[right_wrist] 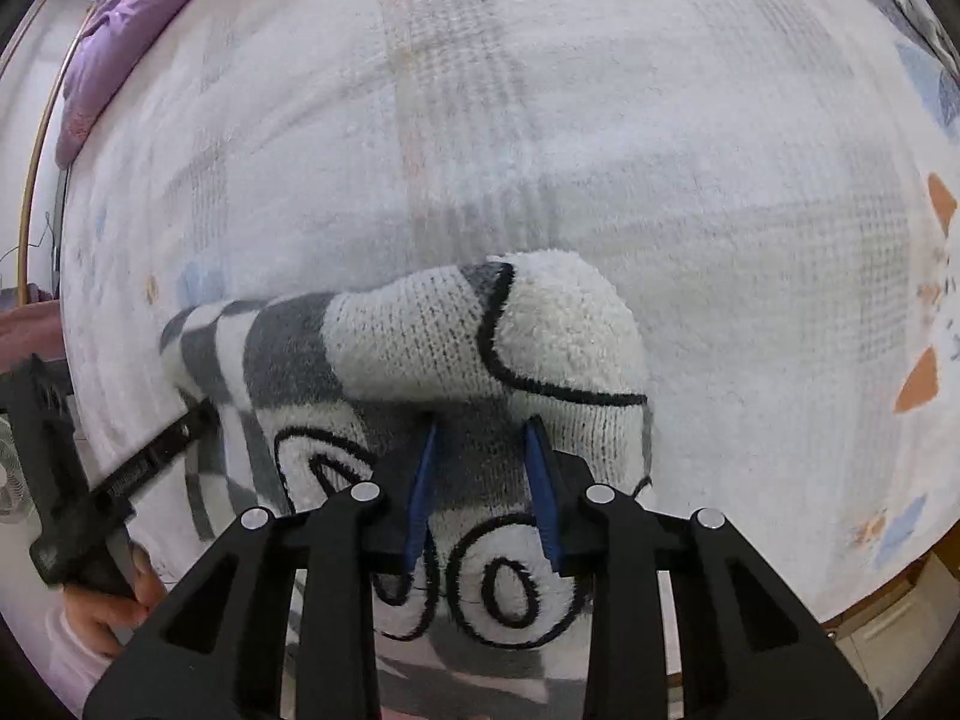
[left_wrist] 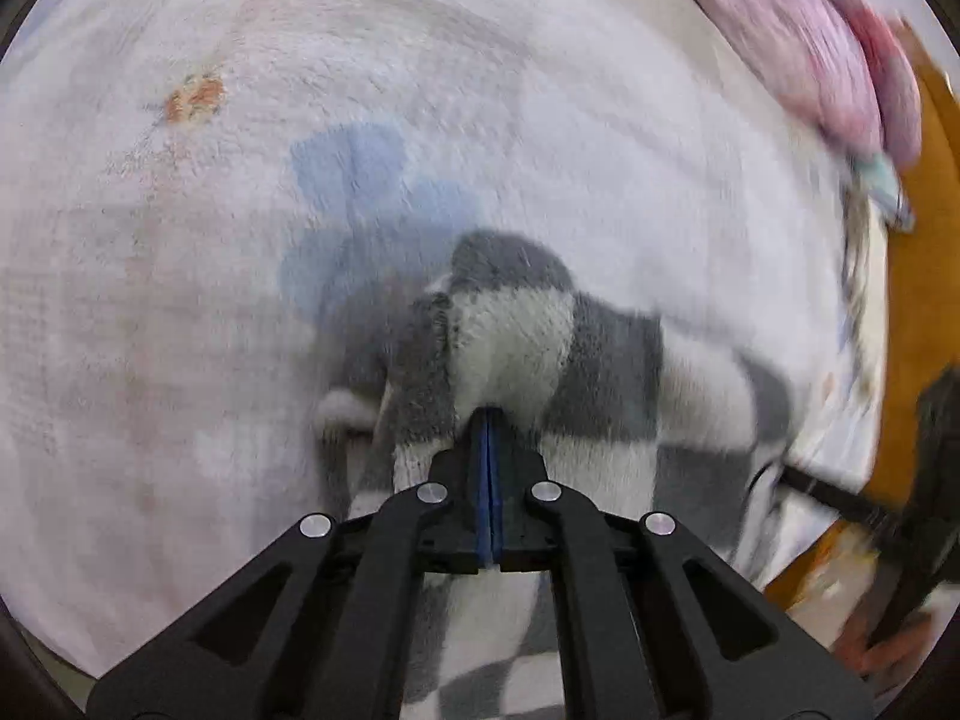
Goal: Fold large clothes
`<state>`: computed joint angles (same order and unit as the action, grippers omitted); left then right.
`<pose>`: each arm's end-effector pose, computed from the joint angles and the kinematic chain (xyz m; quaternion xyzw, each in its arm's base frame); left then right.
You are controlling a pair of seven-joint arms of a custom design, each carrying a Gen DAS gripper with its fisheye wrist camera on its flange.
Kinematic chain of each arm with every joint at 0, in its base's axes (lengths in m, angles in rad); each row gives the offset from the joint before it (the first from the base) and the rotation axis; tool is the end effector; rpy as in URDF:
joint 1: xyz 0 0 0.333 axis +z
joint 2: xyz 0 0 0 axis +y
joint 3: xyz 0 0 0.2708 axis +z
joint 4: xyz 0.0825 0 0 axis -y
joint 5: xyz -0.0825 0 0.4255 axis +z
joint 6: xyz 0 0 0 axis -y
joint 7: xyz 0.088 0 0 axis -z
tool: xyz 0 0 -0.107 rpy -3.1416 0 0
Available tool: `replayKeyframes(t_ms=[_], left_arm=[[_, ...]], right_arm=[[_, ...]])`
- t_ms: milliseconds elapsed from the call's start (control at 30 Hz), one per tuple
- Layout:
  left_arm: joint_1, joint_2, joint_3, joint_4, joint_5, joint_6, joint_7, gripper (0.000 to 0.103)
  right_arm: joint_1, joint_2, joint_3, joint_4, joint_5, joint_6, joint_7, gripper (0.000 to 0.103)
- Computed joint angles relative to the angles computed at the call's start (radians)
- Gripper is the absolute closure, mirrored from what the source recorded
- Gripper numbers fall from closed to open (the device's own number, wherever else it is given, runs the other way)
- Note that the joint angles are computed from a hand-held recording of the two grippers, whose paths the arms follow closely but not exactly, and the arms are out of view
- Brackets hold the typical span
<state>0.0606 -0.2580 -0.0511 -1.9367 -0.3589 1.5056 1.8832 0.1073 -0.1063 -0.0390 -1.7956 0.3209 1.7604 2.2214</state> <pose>0.5121 -0.0365 0.5380 0.5855 -0.7876 0.0899 0.1696 0.5783 0.0668 0.5467 -0.4463 0.8798 0.1312 0.0979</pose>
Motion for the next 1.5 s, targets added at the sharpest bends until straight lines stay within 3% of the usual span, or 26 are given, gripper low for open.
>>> replayKeyframes(t_ms=[100, 200, 333, 467, 533, 567, 633, 667, 700, 767, 800, 933, 1167, 1267, 1400, 1500], left_arm=[[-0.005, 0.030, -0.005, 0.101, 0.032, -0.068, 0.020, 0.100], [-0.010, 0.008, 0.007, 0.133, -0.023, -0.046, 0.069, 0.100], [-0.026, 0.048, -0.023, 0.104, -0.021, 0.005, 0.017, 0.101], [-0.040, 0.030, -0.032, 0.075, -0.001, 0.046, 0.002, 0.100], [-0.044, 0.011, -0.029, 0.075, 0.004, 0.050, 0.020, 0.100], [-0.045, -0.006, -0.028, 0.075, 0.017, 0.045, 0.035, 0.093], [-0.047, -0.040, -0.027, 0.059, 0.032, 0.047, 0.043, 0.065], [-0.046, -0.055, -0.024, 0.054, 0.037, 0.049, 0.047, 0.043], [-0.043, -0.082, -0.020, 0.042, 0.044, 0.052, 0.054, 0.036], [-0.035, -0.118, 0.000, 0.028, 0.042, 0.041, 0.074, 0.033], [-0.027, -0.135, 0.009, 0.021, 0.040, 0.028, 0.071, 0.025], [0.008, -0.164, 0.043, 0.008, 0.036, -0.033, 0.066, 0.024], [0.051, -0.211, 0.051, -0.072, 0.105, -0.089, 0.114, 0.024], [0.065, -0.226, 0.066, -0.110, 0.087, -0.122, 0.136, 0.024], [0.092, -0.214, 0.111, -0.163, -0.023, -0.201, 0.141, 0.022], [0.121, -0.211, 0.113, -0.213, -0.031, -0.202, 0.150, 0.018]], right_arm=[[-0.012, 0.048, -0.009, 0.122, 0.011, -0.138, 0.030, 0.074], [-0.018, 0.051, -0.003, 0.148, -0.017, -0.092, 0.009, 0.074], [-0.025, 0.196, 0.008, 0.231, -0.017, -0.066, -0.033, 0.072], [-0.024, 0.250, 0.028, 0.333, -0.040, -0.130, 0.001, 0.072], [-0.022, 0.201, 0.032, 0.276, -0.041, -0.091, 0.020, 0.065], [-0.023, 0.170, 0.032, 0.241, -0.027, -0.072, 0.026, 0.050], [-0.022, 0.129, 0.028, 0.198, -0.009, -0.057, 0.046, 0.030], [-0.019, 0.108, 0.028, 0.179, -0.012, -0.039, 0.055, 0.027], [-0.014, 0.091, 0.028, 0.158, -0.017, -0.016, 0.059, 0.024], [-0.009, 0.054, 0.025, 0.126, -0.022, 0.003, 0.067, 0.016], [-0.008, 0.019, 0.022, 0.096, -0.022, 0.010, 0.069, 0.016], [0.006, -0.059, 0.007, 0.002, -0.008, 0.019, 0.027, 0.012], [0.026, -0.133, -0.017, -0.144, 0.071, -0.004, -0.070, 0.012], [0.038, -0.154, -0.023, -0.208, 0.122, 0.040, -0.122, 0.012], [0.052, -0.159, -0.032, -0.282, 0.203, 0.105, -0.195, 0.006], [0.056, -0.193, -0.041, -0.344, 0.236, 0.167, -0.266, 0.006]])
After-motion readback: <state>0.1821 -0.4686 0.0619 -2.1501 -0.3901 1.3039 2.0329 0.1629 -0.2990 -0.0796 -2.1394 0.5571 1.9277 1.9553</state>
